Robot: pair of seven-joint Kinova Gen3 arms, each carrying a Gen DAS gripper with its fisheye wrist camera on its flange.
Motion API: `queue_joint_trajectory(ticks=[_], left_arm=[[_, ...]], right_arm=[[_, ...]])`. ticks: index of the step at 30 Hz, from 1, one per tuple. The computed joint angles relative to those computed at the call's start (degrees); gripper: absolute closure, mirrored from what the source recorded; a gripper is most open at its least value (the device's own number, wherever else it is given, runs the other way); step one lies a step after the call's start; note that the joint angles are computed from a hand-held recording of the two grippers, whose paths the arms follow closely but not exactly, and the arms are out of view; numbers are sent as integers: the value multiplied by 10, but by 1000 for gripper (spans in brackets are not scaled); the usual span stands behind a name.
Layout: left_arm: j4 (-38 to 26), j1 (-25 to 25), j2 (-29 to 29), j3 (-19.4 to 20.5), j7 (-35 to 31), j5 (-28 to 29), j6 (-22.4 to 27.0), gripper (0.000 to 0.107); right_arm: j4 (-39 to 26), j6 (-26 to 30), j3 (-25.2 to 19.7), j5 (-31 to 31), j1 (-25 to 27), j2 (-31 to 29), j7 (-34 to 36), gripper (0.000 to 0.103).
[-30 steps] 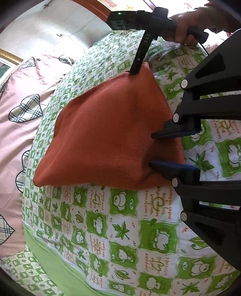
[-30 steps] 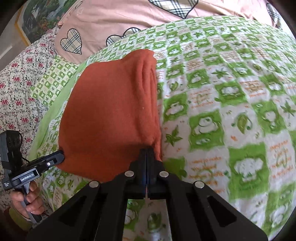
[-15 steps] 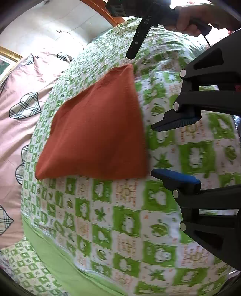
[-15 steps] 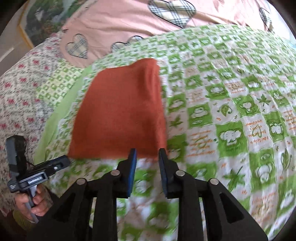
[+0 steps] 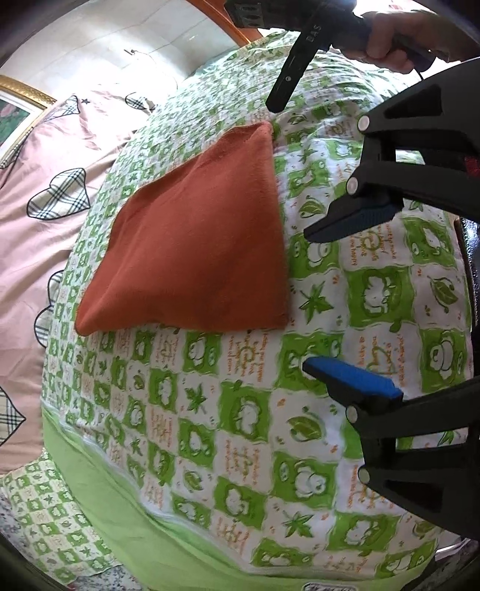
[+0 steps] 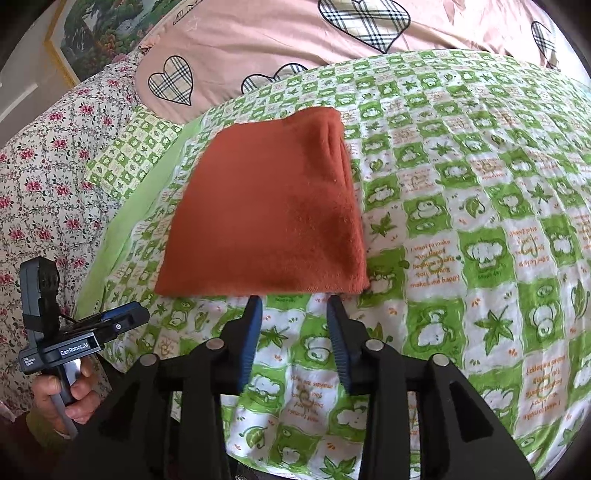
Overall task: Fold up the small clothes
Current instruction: 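Open both grippers and pull them back from the folded sweater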
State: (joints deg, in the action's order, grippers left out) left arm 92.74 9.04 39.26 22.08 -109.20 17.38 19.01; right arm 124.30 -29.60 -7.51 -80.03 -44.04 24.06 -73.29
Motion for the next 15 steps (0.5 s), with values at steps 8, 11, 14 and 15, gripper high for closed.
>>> queue_joint_trajectory(ticks=[8, 11, 14, 15], left_arm=[[-47, 74, -4, -82, 70, -41, 19, 27], [-75, 92, 5, -103, 101, -57, 34, 26], [-98, 139, 7, -153, 150, -95, 40, 25], [-102, 155, 8, -168, 166, -110, 41, 24]], right_arm=[[-17, 22, 17, -2, 15, 4, 41, 46], [-17, 25, 10, 18, 37, 3, 26, 46], [-31, 42, 30, -12, 34, 3, 70, 37], [-35, 45, 29, -18, 38, 3, 80, 34]])
